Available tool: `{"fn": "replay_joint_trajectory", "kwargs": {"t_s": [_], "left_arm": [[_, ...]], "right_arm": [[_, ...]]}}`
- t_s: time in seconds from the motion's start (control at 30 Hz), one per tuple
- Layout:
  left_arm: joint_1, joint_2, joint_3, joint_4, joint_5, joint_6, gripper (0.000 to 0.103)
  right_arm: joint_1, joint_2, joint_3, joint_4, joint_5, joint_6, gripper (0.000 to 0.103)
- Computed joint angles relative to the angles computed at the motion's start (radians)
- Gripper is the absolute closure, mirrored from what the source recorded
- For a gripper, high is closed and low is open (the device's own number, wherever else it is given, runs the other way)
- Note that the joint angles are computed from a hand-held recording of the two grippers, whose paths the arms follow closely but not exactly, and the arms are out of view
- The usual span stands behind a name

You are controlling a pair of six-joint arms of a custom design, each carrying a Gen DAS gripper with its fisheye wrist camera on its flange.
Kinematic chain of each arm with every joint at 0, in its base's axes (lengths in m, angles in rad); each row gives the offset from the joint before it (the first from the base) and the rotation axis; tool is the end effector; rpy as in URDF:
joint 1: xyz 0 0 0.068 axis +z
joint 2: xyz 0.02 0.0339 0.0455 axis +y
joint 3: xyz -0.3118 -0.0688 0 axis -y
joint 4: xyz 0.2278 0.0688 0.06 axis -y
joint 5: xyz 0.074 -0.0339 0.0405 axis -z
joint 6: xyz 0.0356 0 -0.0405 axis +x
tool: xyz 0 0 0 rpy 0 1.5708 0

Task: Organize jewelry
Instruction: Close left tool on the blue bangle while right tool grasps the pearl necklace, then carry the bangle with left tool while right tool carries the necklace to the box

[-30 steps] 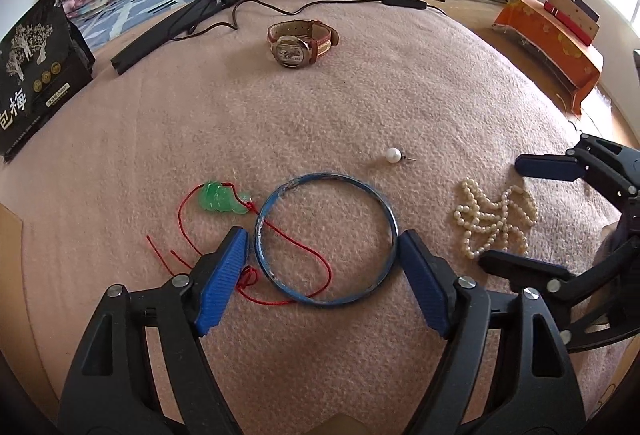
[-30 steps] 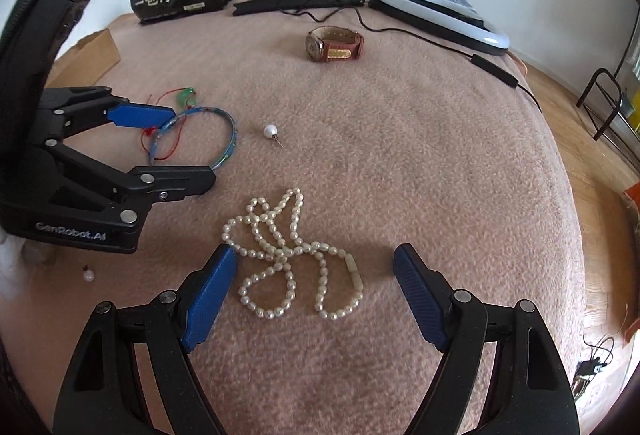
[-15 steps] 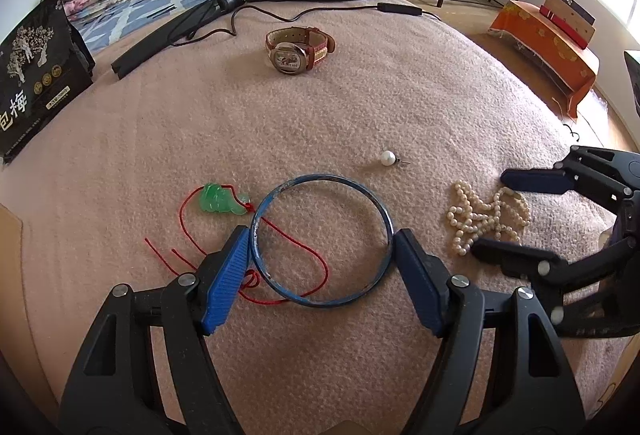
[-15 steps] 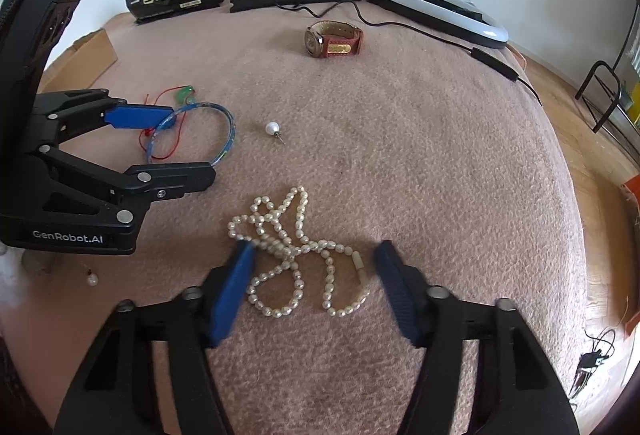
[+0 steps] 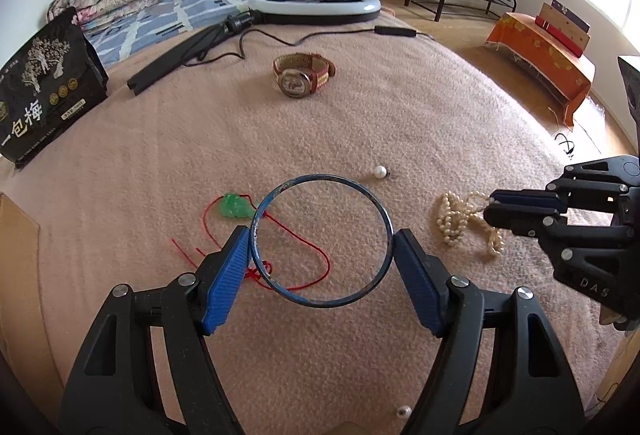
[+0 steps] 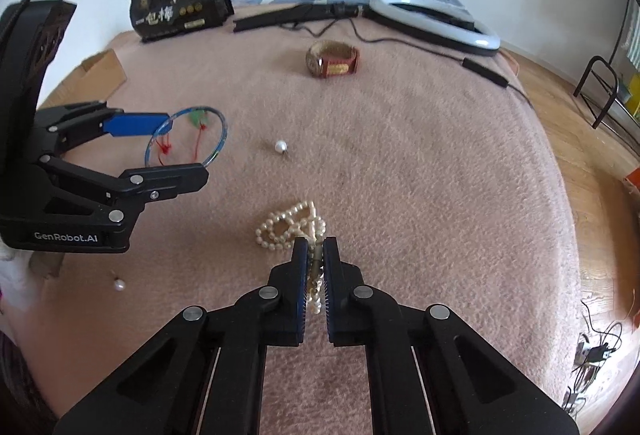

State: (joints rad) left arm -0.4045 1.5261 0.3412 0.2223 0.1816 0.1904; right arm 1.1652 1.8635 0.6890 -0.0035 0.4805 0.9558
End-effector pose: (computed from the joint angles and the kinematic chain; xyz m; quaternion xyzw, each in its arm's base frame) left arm 0.1902 -0.0884 0.1471 0.3044 0.9005 -0.1179 0.2872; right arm 0.1310 0.2633 0.1275 -0.0534 0.9522 0.0514 0.2962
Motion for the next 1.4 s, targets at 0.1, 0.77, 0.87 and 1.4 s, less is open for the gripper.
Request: {"fn": "replay_joint_trajectory", "kwargs": {"t_s": [0.1, 0.77, 0.87, 1.4], "left_arm": [[0.023, -0.053, 0.002, -0.042, 0.013, 0.011, 0.028], [0.417, -0.464, 0.084, -0.491, 0.245, 0.26, 0.028], [0.547, -0.491, 0.117, -0.576, 0.319, 0.35, 0.028], [1.272, -0.304, 0.388, -0.943, 0.624, 0.943, 0.028]], "right_arm": [[0.016, -0.04, 0.007, -0.04, 0.032, 0.018, 0.097], [0.152, -0.181, 0.211, -0.397, 0.221, 0.117, 0.097], [0.166, -0.171, 0.283, -0.442, 0.242, 0.1, 0.097], [0.127, 0.055, 0.737, -0.46, 0.224, -0.177, 0.097]]}}
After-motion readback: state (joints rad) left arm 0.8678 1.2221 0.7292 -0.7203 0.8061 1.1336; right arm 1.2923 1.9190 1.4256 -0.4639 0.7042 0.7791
